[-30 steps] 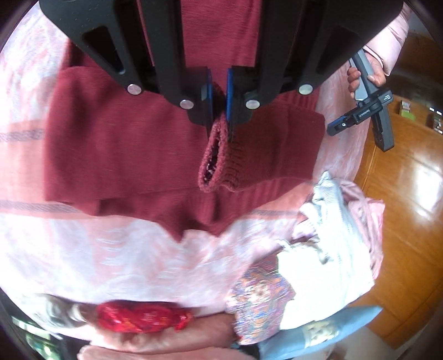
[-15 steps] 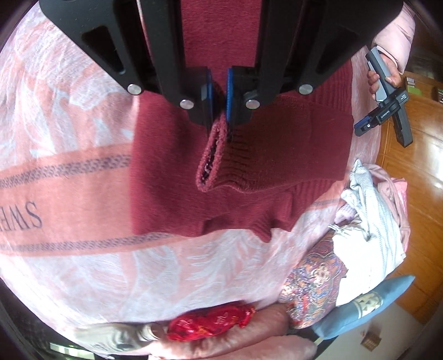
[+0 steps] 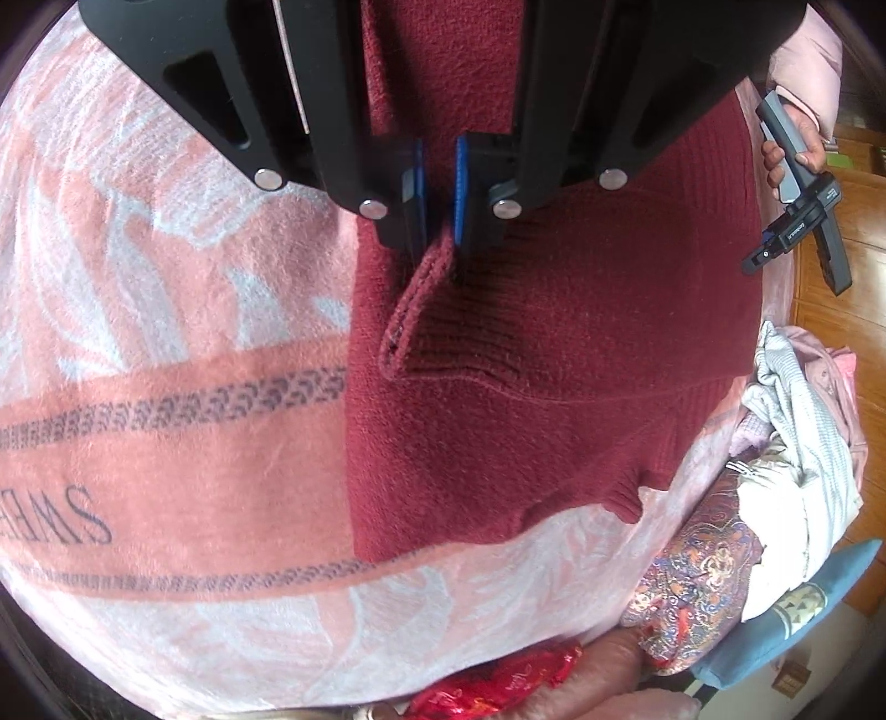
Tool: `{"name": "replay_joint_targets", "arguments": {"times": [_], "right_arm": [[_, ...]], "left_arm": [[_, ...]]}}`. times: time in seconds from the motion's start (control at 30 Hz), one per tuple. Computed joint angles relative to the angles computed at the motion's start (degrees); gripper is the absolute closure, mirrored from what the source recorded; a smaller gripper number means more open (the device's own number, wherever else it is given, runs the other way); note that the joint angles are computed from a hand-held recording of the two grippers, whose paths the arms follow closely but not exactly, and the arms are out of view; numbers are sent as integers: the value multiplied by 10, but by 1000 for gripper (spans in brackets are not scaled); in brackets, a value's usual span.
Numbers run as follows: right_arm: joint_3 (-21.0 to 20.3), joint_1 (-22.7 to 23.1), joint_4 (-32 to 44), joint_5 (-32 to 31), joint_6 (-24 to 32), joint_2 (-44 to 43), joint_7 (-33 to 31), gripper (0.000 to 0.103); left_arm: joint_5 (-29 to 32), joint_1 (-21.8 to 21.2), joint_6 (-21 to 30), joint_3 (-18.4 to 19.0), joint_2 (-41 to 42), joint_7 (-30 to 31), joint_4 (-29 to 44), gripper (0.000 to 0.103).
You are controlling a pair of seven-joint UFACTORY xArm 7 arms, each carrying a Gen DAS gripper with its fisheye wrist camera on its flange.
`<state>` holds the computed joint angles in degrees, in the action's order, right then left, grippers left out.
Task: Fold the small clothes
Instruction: 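Hold the cuff with the right tool while the left tool presses the folded side flat, then open both tools and move them to the sweater's ribbed hem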
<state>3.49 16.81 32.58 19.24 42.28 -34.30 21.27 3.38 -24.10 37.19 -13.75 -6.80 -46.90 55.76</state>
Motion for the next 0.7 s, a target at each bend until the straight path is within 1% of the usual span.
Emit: {"name": "replay_joint_targets", "arguments": {"times": [0.07, 0.1, 0.17, 0.2, 0.23, 0.27, 0.37, 0.4, 0.43, 0.47, 0.5, 0.57, 0.63, 0.7], "right_arm": [[-7, 5, -5, 9, 0, -9, -7, 94], [-11, 7, -8, 15, 3, -20, -8, 86], [-16, 10, -17, 26, 9, -44, -10, 75], [-23, 16, -24, 37, 12, -60, -15, 63], [-25, 16, -27, 40, 19, -69, -16, 57], [-22, 13, -29, 35, 32, -77, -14, 57], [-16, 13, -26, 27, 47, -79, -19, 59], [-15, 12, -26, 25, 49, -80, -21, 66], [-12, 9, -25, 19, 53, -81, -22, 78], [-8, 5, -24, 10, 58, -80, -22, 84], [-7, 4, -24, 7, 61, -81, -24, 88], [-6, 4, -29, 3, 63, -83, -28, 91], [-5, 3, -37, 4, 61, -83, -26, 91], [-6, 4, -48, 9, 49, -87, -26, 91]], "left_arm": [[14, 0, 6, -3, 4, -6, 5, 16], [15, 0, 10, -3, 3, -8, 7, 16], [-6, -3, 6, 1, -6, 2, 2, 17], [-28, -6, -2, 4, -17, 15, -8, 17], [-37, -8, -5, 4, -22, 20, -11, 17], [-46, -10, -8, 4, -31, 27, -18, 17], [-40, -10, -2, -4, -34, 27, -20, 17], [-37, -10, 0, -7, -30, 22, -17, 17], [-35, -10, 0, -8, -26, 20, -16, 17], [-27, -10, 2, -11, -23, 13, -15, 17], [-13, -9, 9, -15, -18, 8, -11, 17], [13, -10, 21, -19, -10, 1, -1, 18], [25, -13, 26, -19, -3, -2, 4, 17], [27, -15, 22, -17, -2, -3, 1, 17]]}}
